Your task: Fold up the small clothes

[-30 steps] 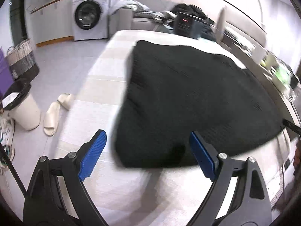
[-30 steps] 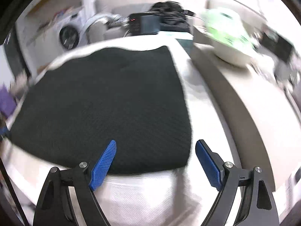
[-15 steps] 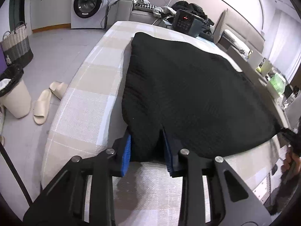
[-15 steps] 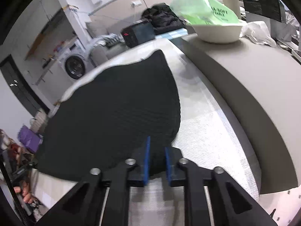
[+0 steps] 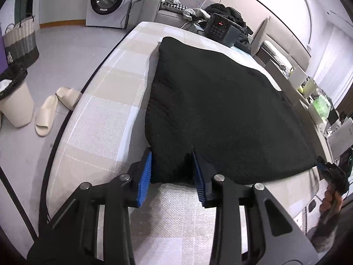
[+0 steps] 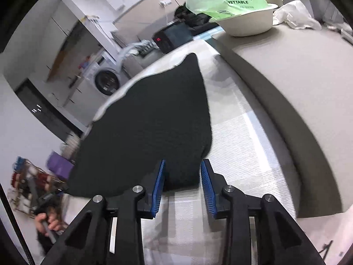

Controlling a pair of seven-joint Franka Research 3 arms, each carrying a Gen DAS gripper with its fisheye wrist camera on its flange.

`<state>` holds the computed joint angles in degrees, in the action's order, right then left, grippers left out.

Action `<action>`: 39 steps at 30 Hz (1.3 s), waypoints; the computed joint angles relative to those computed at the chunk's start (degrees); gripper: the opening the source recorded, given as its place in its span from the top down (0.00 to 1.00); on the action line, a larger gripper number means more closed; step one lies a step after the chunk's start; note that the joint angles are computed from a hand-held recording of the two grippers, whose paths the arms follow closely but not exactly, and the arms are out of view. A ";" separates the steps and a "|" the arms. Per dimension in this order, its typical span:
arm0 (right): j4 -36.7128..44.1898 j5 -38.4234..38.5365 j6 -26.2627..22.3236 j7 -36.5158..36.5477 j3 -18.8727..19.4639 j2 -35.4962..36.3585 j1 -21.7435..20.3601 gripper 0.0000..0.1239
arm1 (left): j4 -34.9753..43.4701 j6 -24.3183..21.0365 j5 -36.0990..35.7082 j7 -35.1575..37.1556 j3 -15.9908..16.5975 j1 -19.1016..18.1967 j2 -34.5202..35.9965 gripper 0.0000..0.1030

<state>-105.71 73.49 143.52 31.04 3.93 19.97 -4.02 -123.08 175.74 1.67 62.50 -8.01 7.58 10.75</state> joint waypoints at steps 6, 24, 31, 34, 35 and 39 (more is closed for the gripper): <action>0.83 -3.10 5.76 0.05 0.44 0.91 2.11 0.95 | -0.47 -0.43 2.08 -2.30 2.12 -1.78 -0.59 0.71; -5.97 -7.28 21.92 -2.90 3.44 -6.58 8.99 0.44 | -0.08 1.27 -0.58 -4.20 -0.53 0.95 1.34 0.74; -3.80 -16.55 18.90 0.85 5.62 -3.85 14.32 0.43 | -0.41 5.86 1.44 -6.19 -1.05 1.44 1.11 0.91; -1.56 -19.47 18.21 1.08 7.39 -1.89 16.77 0.41 | -0.05 7.65 -2.13 -2.92 -8.83 8.50 1.35 0.92; -0.48 -20.36 17.36 1.21 7.87 -0.96 17.36 0.41 | -0.04 7.84 -3.44 -1.67 -12.15 11.53 1.31 0.92; 2.59 -22.62 16.21 -2.29 11.35 2.22 20.37 0.41 | 0.96 8.41 -6.62 1.69 -21.50 20.09 2.48 0.92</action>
<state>-103.13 50.87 159.73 28.74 15.29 22.18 16.35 -122.12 184.15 -4.95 64.19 -29.51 27.67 13.23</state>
